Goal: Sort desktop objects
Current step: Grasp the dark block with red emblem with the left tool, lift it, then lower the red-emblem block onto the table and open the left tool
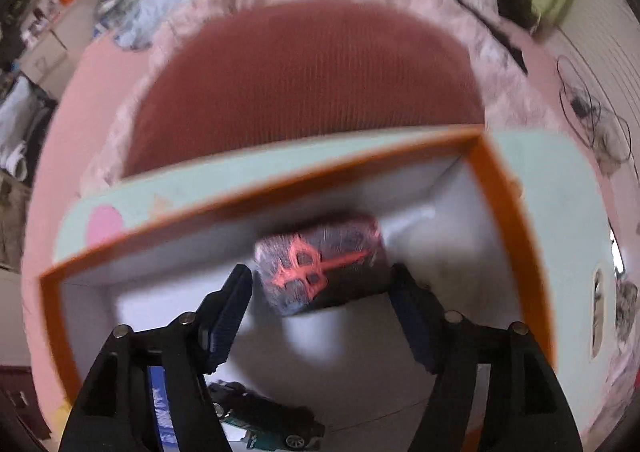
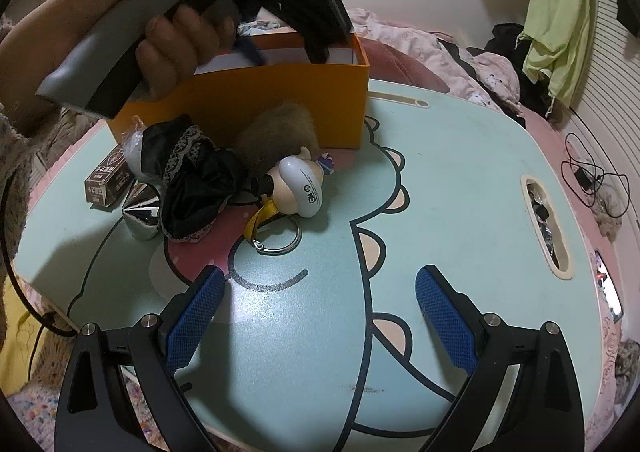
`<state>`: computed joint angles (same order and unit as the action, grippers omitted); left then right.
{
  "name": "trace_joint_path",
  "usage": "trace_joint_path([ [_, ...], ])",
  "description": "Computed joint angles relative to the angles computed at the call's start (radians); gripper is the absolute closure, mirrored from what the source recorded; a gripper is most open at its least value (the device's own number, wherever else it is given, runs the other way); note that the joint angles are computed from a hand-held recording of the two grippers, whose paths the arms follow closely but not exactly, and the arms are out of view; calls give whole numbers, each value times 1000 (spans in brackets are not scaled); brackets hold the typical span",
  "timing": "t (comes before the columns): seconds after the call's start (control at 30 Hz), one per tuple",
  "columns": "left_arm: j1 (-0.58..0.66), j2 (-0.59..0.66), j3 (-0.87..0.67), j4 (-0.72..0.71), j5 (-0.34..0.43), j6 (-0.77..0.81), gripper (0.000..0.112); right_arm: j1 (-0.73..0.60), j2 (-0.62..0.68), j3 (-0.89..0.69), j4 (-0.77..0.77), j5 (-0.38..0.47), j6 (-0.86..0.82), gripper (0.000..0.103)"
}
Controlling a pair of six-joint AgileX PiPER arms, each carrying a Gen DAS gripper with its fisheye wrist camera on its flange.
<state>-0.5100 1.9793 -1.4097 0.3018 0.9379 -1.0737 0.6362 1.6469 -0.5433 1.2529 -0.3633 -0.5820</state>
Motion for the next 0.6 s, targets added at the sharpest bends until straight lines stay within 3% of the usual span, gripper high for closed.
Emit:
trace_joint_path([
  [0.17, 32, -78, 117, -2, -115, -9, 50, 4, -3, 1, 8, -3, -4, 7],
  [0.33, 0, -276, 303, 69, -282, -94, 50, 6, -4, 0, 18, -6, -10, 7],
  [0.4, -59, -376, 364, 161, -292, -183, 50, 7, -3, 0, 19, -6, -10, 7],
  [0.5, -225, -534, 445, 326, -223, -348, 50, 8, -3, 0, 24, -8, -12, 7],
  [0.6, -357, -610, 506, 382, -177, -426, 50, 9, -4, 0, 27, -9, -13, 7],
])
